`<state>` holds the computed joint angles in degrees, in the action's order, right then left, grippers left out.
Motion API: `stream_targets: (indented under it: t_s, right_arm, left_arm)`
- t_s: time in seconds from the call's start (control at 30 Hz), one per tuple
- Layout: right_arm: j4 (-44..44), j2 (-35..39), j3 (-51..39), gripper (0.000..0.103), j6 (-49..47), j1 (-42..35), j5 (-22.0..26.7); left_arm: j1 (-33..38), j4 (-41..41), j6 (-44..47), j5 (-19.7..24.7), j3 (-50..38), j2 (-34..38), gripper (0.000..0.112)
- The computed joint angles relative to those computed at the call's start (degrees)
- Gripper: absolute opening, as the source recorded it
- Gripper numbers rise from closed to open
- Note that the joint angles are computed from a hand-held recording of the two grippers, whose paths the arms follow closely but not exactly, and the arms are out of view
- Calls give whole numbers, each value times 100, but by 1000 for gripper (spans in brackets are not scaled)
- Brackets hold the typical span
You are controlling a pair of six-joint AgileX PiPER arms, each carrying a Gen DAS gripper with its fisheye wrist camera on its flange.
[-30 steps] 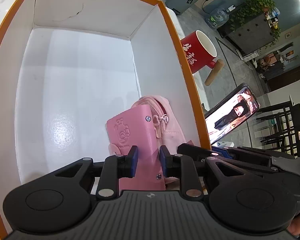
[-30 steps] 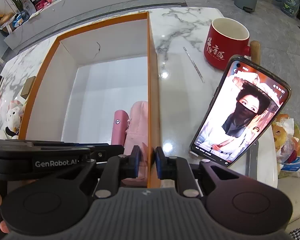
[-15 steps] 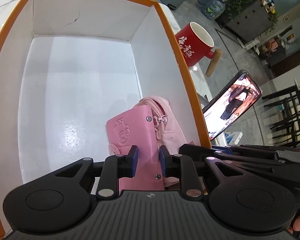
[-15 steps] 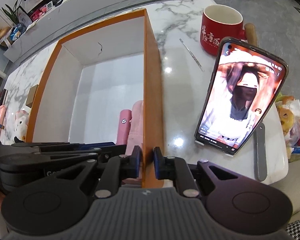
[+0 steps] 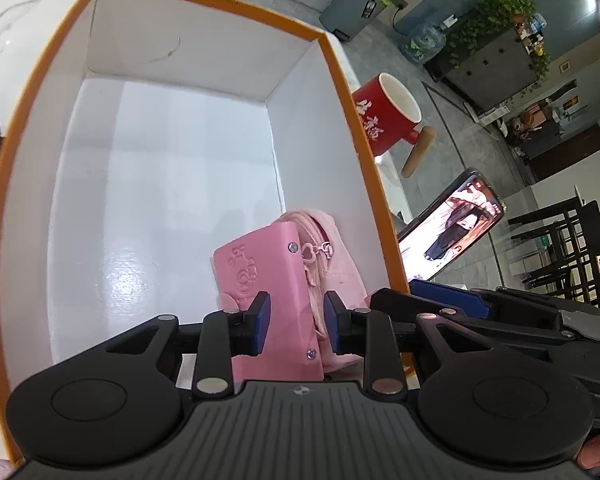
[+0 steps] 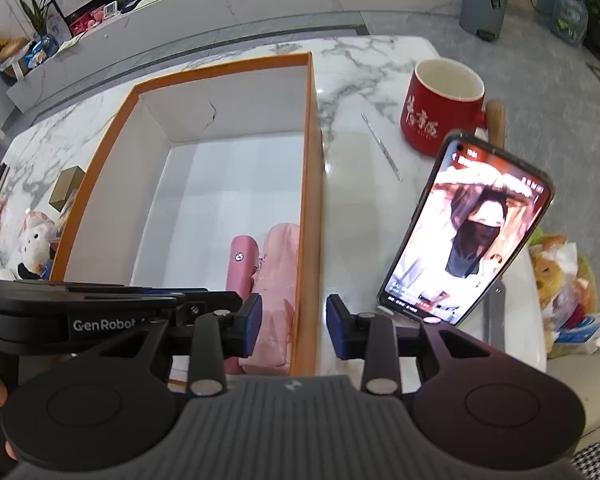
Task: Organize objects
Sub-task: 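Withdraw both tools from the box back toward the plush toys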
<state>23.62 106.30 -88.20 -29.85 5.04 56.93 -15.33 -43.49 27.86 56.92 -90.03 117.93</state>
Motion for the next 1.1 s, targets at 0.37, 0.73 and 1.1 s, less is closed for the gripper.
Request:
stream_targets:
  t_s: [0.37, 0.73, 1.1]
  right_arm:
    - [1382, -1620, 1747, 52, -1510, 216, -1286]
    - [2647, -1997, 2331, 52, -1547, 1552, -1195]
    - [1435, -698, 1258, 52, -14, 3140, -1548]
  left_arm:
    - [1038, -860, 2154, -614, 1650, -1733, 33]
    - [2861, -35, 2575, -444, 1689, -2079, 40]
    - [3662, 203, 2128, -88, 644, -867, 44]
